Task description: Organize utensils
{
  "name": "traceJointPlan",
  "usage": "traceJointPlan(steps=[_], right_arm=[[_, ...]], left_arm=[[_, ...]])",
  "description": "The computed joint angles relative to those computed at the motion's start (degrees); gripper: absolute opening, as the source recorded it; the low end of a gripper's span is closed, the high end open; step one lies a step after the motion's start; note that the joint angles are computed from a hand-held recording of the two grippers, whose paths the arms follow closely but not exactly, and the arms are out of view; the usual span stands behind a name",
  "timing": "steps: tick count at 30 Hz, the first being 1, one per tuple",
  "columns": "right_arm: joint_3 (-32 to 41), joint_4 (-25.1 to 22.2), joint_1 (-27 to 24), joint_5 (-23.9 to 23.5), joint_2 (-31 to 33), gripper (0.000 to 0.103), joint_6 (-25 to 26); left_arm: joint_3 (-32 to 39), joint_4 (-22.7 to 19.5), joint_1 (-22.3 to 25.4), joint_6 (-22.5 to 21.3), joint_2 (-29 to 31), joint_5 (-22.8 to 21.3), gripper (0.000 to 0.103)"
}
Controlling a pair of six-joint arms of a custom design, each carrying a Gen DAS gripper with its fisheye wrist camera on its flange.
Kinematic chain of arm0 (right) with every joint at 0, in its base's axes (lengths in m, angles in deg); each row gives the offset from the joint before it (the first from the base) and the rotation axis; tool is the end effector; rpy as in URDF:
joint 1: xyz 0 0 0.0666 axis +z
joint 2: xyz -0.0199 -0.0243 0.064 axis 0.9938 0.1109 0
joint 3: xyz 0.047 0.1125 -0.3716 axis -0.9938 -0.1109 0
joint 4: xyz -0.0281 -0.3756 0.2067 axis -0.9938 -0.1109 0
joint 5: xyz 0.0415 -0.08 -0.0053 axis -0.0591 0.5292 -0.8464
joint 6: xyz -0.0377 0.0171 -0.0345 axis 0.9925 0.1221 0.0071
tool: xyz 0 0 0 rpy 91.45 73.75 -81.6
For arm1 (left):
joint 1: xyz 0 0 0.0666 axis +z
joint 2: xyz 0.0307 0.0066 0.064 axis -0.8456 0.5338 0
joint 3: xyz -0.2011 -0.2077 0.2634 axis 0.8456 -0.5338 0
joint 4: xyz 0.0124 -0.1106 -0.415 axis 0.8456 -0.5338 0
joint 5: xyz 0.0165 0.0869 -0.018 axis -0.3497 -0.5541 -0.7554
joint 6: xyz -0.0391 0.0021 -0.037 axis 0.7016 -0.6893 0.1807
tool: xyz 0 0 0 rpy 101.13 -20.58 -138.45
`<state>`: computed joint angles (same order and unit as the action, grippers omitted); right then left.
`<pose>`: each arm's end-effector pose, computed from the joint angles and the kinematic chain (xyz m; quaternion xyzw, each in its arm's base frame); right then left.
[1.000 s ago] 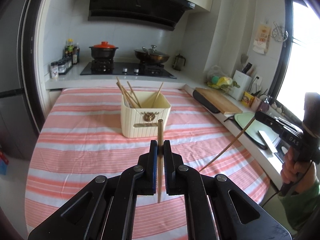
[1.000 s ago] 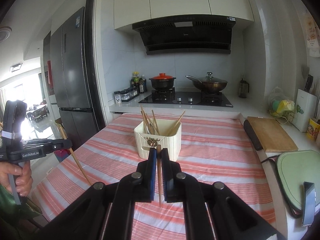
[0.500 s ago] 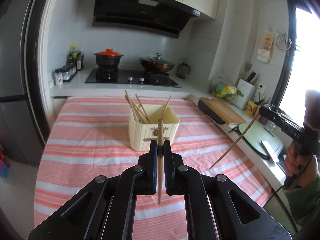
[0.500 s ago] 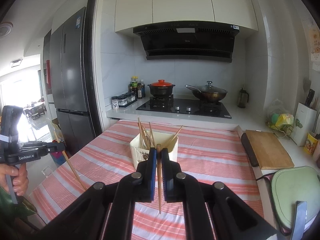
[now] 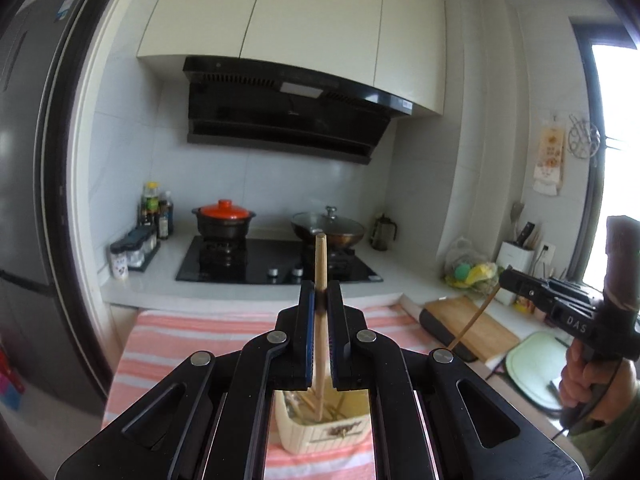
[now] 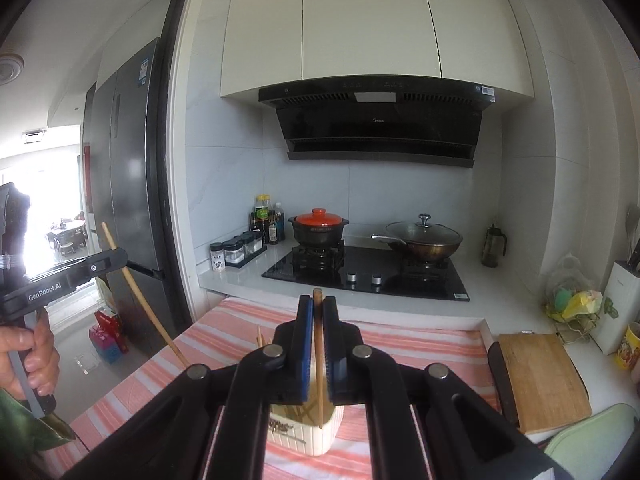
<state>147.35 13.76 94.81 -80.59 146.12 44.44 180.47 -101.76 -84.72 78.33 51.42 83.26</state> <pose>0.3672 0.0666 0.6807 -0.0057 0.8038 0.0179 0.5947 0.4735 -0.2479 0.6842 0.1837 0.7633 -0.2419 0.5702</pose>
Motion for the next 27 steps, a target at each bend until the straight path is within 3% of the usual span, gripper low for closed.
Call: traceJointPlan(steps=[3, 6, 15, 17, 18, 19, 20, 22, 27], right_arm=[[1.9, 1.8, -1.2, -2.9, 3.9, 0.005, -0.2], [3.8, 0.4, -2.5, -5.5, 8.3, 0.005, -1.1], [9.0, -7.9, -4.9, -12.5, 21.8, 0.006, -4.4], [10.2, -9.1, -5.2, -12.7, 24.3, 0.007, -5.0], [10.3, -9.0, -5.1, -11.4, 24.8, 0.009, -5.1], [9.8, -8.1, -5.1, -10.5, 24.7, 0.021, -5.1], [8.8, -6.6, -5.2, -10.3, 24.0, 0.043, -5.3], [6.1, -2.6, -5.5, -9.3, 21.7, 0.064, -6.3], [0.6, 0.7, -5.3, -6.0, 14.6, 0.064, -6.7]], left_arm=[[5.3, -1.2, -0.5, 1.2, 5.7, 0.0, 0.004], [9.3, -3.9, -0.9, 1.9, 10.9, 0.1, 0.004], [20.9, -19.2, -1.4, 0.5, 25.2, 0.1, 0.006], [20.1, -20.0, -1.5, 0.1, 25.3, -1.5, 0.028], [17.5, -18.5, -1.3, 0.3, 23.8, -1.5, 0.052], [14.0, -15.9, -1.1, 0.7, 21.6, -1.4, 0.07], [10.9, -13.5, -0.9, 0.8, 19.5, -1.9, 0.076], [6.2, -10.5, -0.8, -0.2, 16.0, -3.7, 0.09], [-6.0, -5.7, -2.2, -5.1, 5.6, -12.9, 0.102]])
